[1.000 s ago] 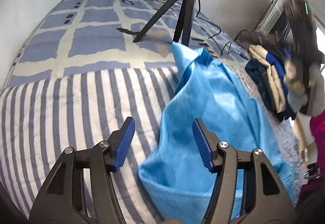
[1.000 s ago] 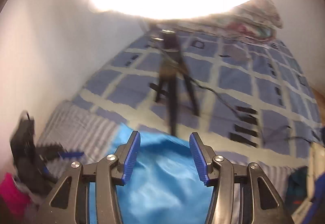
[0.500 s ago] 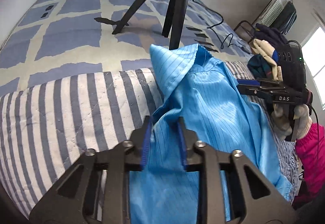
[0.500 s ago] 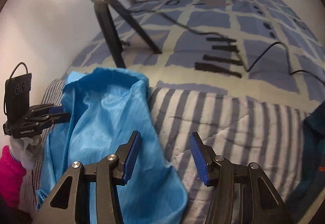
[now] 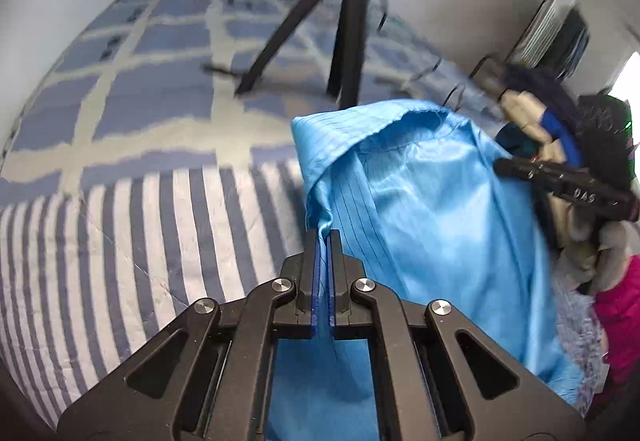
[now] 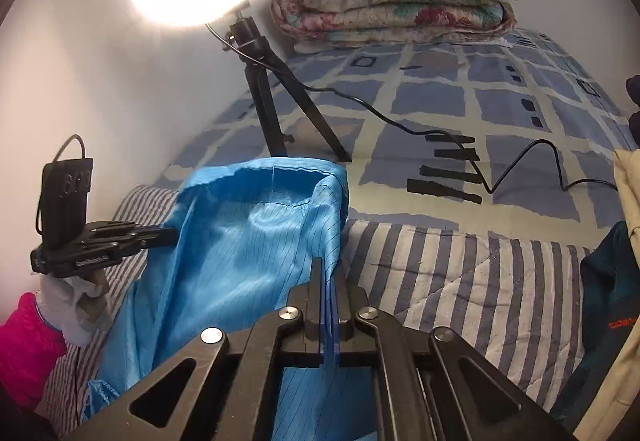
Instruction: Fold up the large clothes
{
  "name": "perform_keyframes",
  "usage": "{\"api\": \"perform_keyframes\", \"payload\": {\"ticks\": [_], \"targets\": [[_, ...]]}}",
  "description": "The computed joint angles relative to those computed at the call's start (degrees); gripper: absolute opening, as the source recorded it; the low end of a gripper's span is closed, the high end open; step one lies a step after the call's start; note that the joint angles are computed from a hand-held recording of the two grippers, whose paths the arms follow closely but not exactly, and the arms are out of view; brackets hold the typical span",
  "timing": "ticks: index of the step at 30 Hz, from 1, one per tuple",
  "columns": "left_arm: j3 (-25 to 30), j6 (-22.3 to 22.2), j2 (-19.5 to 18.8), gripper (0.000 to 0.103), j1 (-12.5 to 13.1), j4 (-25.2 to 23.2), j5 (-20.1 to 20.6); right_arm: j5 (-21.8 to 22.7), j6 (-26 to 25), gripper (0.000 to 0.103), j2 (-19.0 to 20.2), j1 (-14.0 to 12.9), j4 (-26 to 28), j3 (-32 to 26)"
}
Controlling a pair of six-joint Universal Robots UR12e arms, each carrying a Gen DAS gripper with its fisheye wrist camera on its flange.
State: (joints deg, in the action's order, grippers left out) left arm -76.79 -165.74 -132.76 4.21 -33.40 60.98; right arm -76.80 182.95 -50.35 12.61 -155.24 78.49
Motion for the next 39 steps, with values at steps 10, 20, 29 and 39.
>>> {"api": "perform_keyframes", "payload": {"ticks": [10, 20, 29, 39], "targets": [[-1.9, 0.0, 2.3, 0.000, -0.1, 2.7, 0.2, -0.4, 1.8, 0.000, -0.1, 0.4, 2.5, -1.0], [-8.5, -1.9, 7.8, 0.000, 1.7, 9.2, -5.0, 1.8, 1.6, 0.000, -4.8, 0.9, -3.4, 2.5], [-18.5, -2.1, 16.2, 0.000, 3.5, 16.0, -8.6, 0.7, 2.1, 0.000, -11.7, 2.4, -9.6, 10.4], [-33.7, 1.8, 30.5, 0.000, 3.8, 14.8, -8.2, -2.3, 3.9, 0.000, -23.0, 5.8, -9.7, 23.8]]}}
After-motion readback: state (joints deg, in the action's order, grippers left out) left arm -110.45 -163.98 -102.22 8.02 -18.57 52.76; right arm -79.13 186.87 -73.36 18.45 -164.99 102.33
